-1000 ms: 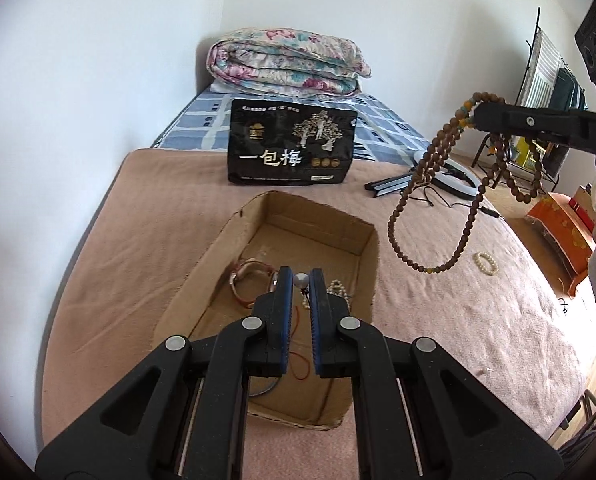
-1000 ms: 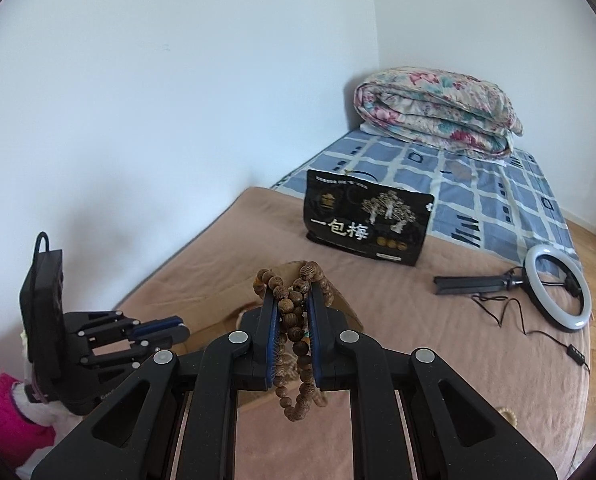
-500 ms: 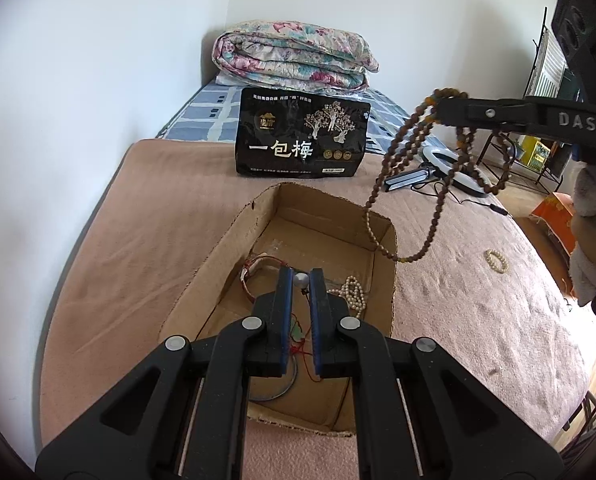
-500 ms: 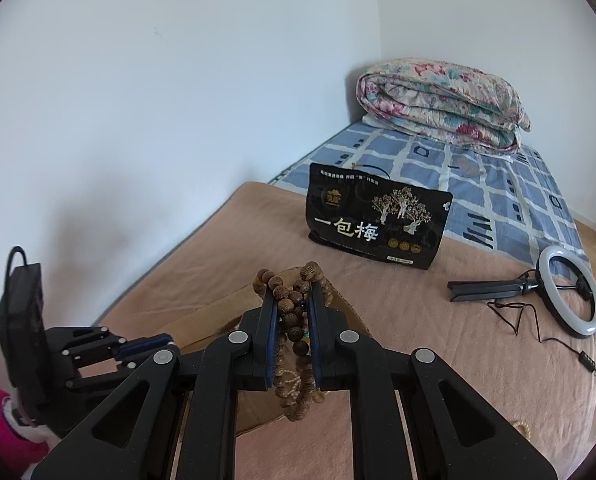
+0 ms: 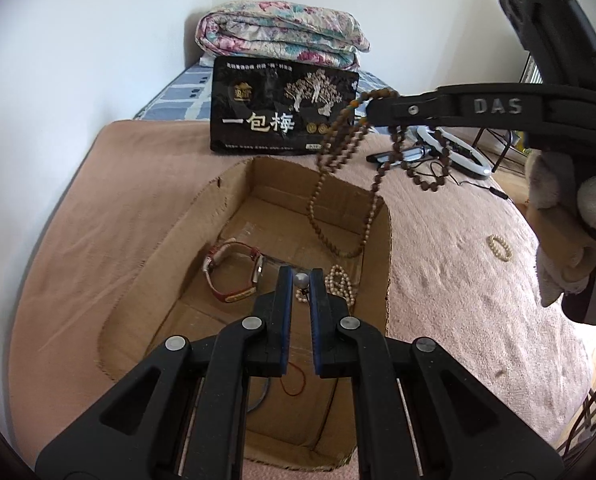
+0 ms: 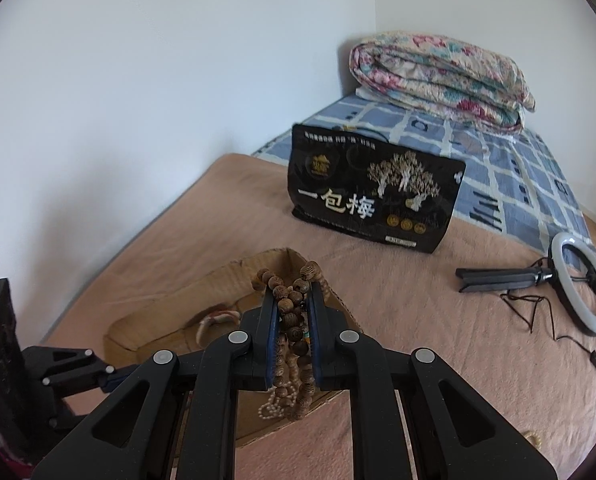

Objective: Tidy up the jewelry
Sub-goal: 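Lift both held items and carry them over the cardboard box, then open both tools to drop the bead and wooden strand into the box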

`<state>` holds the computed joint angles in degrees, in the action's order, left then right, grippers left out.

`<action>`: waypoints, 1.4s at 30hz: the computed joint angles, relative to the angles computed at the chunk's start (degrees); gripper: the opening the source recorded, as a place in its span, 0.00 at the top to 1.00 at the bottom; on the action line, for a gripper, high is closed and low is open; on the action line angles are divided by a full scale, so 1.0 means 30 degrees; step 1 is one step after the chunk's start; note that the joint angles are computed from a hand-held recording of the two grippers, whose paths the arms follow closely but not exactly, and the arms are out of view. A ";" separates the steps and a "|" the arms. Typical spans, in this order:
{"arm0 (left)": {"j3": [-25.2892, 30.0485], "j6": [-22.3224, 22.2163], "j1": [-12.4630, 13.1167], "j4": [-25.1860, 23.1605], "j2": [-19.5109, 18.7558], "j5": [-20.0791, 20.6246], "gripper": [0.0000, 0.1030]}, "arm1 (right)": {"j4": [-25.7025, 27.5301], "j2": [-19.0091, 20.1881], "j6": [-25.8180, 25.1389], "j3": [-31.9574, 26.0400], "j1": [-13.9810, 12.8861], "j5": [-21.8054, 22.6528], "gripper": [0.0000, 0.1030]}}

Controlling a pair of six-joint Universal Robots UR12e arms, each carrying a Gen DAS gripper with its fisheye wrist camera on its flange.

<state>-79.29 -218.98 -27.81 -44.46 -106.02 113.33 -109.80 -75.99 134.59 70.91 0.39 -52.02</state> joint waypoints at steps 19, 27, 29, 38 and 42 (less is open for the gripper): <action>0.0436 0.0506 -0.0150 -0.0248 -0.0417 0.0074 0.94 | 0.0807 0.0359 0.0448 -0.0078 -0.0022 -0.0436 0.87; 0.0748 0.0471 -0.0401 -0.0839 -0.0547 0.1133 0.70 | 0.0316 0.0167 0.0793 0.0105 -0.0192 -0.0184 0.43; 0.0722 0.0375 -0.0421 -0.0769 -0.0516 0.1248 0.69 | 0.0475 0.0157 0.0792 0.0036 -0.0234 -0.0156 0.43; 0.1065 0.0527 -0.0665 -0.0919 -0.0575 0.1623 0.69 | 0.0464 -0.0154 0.0412 0.0234 -0.0453 -0.0148 0.42; 0.1299 0.0571 -0.0815 -0.1113 -0.0631 0.1806 0.69 | 0.0390 -0.0331 0.0255 0.0355 -0.0646 -0.0006 0.42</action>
